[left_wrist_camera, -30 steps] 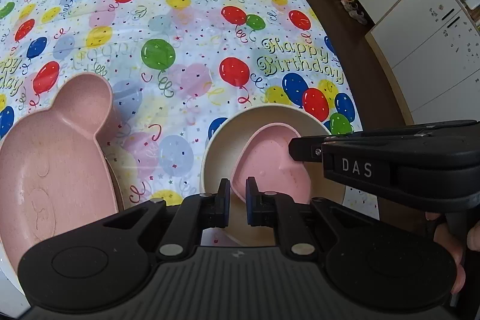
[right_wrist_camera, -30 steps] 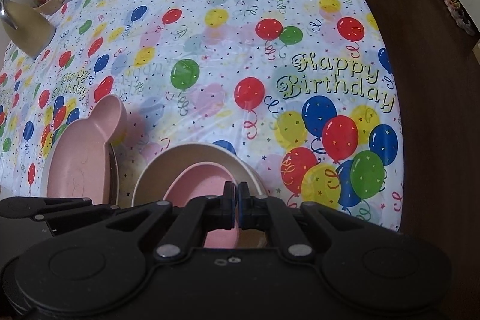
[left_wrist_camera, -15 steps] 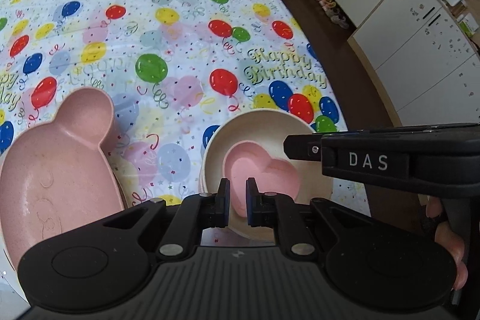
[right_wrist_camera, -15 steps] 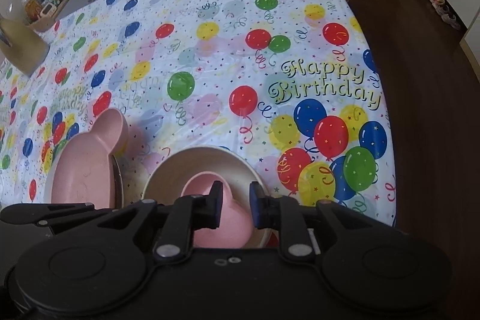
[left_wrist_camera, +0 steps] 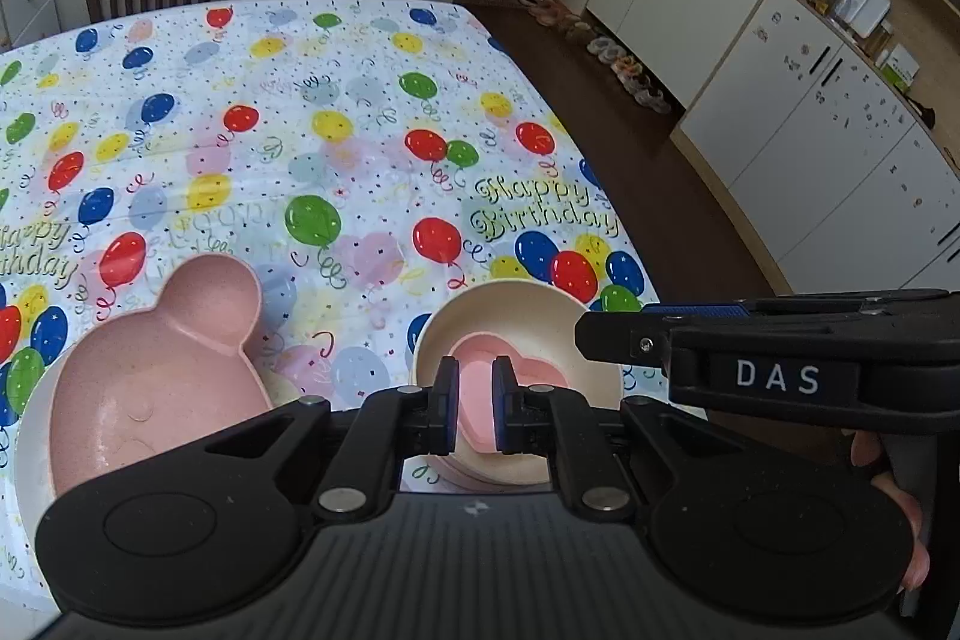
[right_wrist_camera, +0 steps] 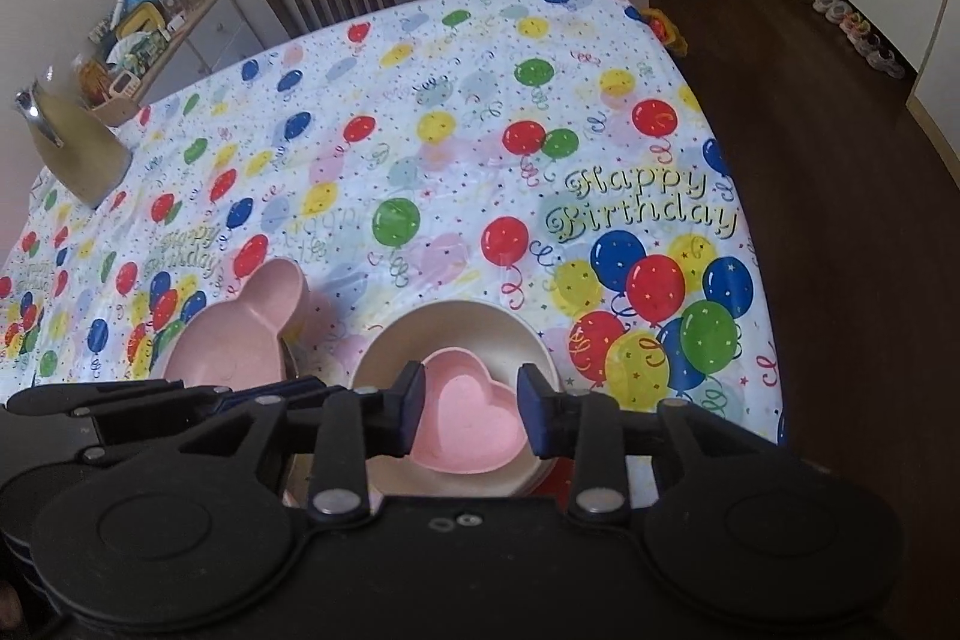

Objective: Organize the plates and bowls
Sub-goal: 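Open both grippers to release the heart dish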

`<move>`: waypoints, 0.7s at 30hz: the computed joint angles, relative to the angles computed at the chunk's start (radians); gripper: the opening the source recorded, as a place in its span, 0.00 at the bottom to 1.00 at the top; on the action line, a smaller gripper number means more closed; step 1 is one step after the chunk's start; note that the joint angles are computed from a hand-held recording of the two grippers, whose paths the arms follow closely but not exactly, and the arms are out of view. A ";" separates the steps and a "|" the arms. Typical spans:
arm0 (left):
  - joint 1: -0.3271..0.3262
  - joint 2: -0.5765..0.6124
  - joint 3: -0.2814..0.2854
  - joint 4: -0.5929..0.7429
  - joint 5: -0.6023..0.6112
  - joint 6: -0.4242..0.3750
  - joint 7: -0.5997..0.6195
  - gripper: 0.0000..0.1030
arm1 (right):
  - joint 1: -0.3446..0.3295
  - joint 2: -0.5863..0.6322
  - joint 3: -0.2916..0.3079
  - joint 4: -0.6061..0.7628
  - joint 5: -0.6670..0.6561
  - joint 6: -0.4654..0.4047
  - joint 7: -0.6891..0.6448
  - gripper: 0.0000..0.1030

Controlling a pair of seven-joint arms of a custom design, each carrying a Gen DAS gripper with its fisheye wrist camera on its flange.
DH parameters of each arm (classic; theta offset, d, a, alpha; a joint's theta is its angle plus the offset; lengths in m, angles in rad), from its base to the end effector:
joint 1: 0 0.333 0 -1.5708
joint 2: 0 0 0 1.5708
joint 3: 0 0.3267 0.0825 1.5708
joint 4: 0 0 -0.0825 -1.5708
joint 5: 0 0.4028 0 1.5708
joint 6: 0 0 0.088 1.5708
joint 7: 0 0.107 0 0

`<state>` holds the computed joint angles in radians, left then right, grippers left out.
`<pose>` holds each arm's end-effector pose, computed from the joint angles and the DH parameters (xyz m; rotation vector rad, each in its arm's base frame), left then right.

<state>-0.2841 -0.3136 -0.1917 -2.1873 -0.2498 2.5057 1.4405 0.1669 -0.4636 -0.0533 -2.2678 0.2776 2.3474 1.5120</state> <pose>0.4605 -0.2469 0.5901 -1.7944 2.1998 -0.9170 0.4665 0.0534 0.6034 -1.8357 1.7796 -0.2274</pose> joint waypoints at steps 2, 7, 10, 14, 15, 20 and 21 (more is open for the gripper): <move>0.004 -0.013 -0.009 -0.009 0.014 0.012 -0.018 0.10 | 0.009 -0.015 -0.010 -0.010 0.015 0.013 -0.026 0.35; 0.014 -0.044 -0.027 -0.035 0.059 0.023 -0.092 0.10 | 0.024 -0.046 -0.036 -0.033 0.055 0.036 -0.092 0.39; 0.023 -0.063 -0.039 -0.057 0.096 0.039 -0.143 0.16 | 0.028 -0.066 -0.053 -0.051 0.080 0.052 -0.140 0.46; 0.032 -0.065 -0.049 -0.069 0.125 0.039 -0.225 0.47 | 0.017 -0.064 -0.066 -0.052 0.085 0.038 -0.186 0.57; 0.039 -0.064 -0.056 -0.070 0.140 0.038 -0.256 0.60 | 0.011 -0.057 -0.066 -0.046 0.082 0.026 -0.188 0.58; 0.023 -0.025 -0.043 -0.052 0.107 -0.007 -0.347 0.67 | -0.021 0.000 -0.058 -0.003 0.073 -0.033 -0.158 0.75; 0.026 -0.018 -0.045 -0.050 0.109 -0.017 -0.372 0.67 | -0.026 0.019 -0.058 0.009 0.076 -0.048 -0.147 0.77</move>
